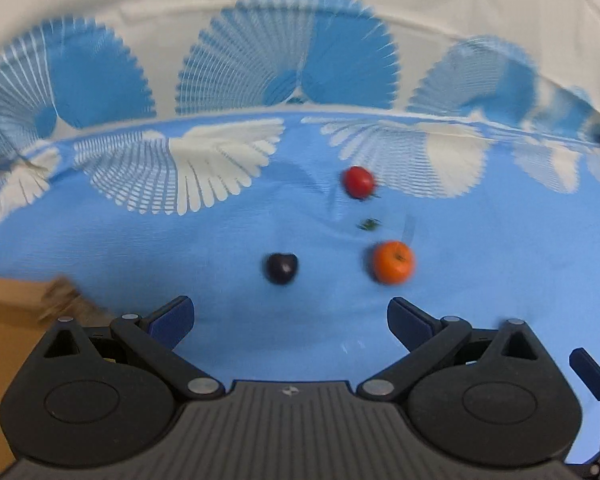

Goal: Organize fruits
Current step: 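Move both tools back from the box toward the remaining fruits, then grasp a dark berry with the left tool while the right tool grasps a stemmed tangerine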

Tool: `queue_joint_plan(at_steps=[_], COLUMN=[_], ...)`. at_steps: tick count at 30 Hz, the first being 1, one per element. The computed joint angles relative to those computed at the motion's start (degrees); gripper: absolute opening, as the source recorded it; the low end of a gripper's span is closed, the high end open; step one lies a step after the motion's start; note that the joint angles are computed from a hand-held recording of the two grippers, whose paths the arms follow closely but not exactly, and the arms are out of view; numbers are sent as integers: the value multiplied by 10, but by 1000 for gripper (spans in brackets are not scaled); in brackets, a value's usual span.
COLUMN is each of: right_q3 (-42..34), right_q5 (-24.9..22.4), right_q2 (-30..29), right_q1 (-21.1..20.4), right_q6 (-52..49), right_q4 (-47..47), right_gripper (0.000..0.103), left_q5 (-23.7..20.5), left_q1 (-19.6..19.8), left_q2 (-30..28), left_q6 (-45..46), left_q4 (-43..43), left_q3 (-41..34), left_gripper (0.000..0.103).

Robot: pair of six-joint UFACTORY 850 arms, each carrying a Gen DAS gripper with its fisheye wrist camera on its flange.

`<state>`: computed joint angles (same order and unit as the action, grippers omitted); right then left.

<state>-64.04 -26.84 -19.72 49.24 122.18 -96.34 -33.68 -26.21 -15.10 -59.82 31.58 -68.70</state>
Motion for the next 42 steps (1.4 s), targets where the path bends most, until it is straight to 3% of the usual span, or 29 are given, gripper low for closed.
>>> queue_joint_plan(at_steps=[3, 8, 18, 20, 22, 23, 24, 32, 38, 42], right_q3=[-44, -96, -178, -165, -152, -146, -141, -58, 41, 93], right_q5=[35, 57, 82, 74, 75, 72, 68, 16, -42, -77], right_q2=[-58, -122, -194, -187, -177, -173, -170, -81, 46, 137], right_q1=[-25, -44, -50, -50, -48, -47, -45, -21, 20, 74], right_q6=[16, 110, 124, 176, 203, 197, 190, 164, 162, 114], right_q4=[-45, -179, -247, -309, -357, -356, -347, -246, -203, -129], right_gripper=[102, 102, 99, 77, 39, 39, 39, 39, 39, 39], left_q5=[9, 12, 10, 18, 29, 41, 52, 52, 54, 9], left_q1=[-7, 12, 46, 44, 39, 37, 37, 0, -49, -94], left_q2=[-31, -85, -110, -106, -98, -92, -87, -22, 106, 204], left_q6=[-43, -8, -17, -10, -23, -18, -1, -7, -31, -80], left_q4=[91, 49, 8, 8, 29, 36, 25, 17, 14, 41], left_q3=[-11, -43, -51, -48, -42, -37, -34, 17, 92, 137], left_gripper=[103, 103, 103, 96, 70, 41, 27, 27, 27, 27])
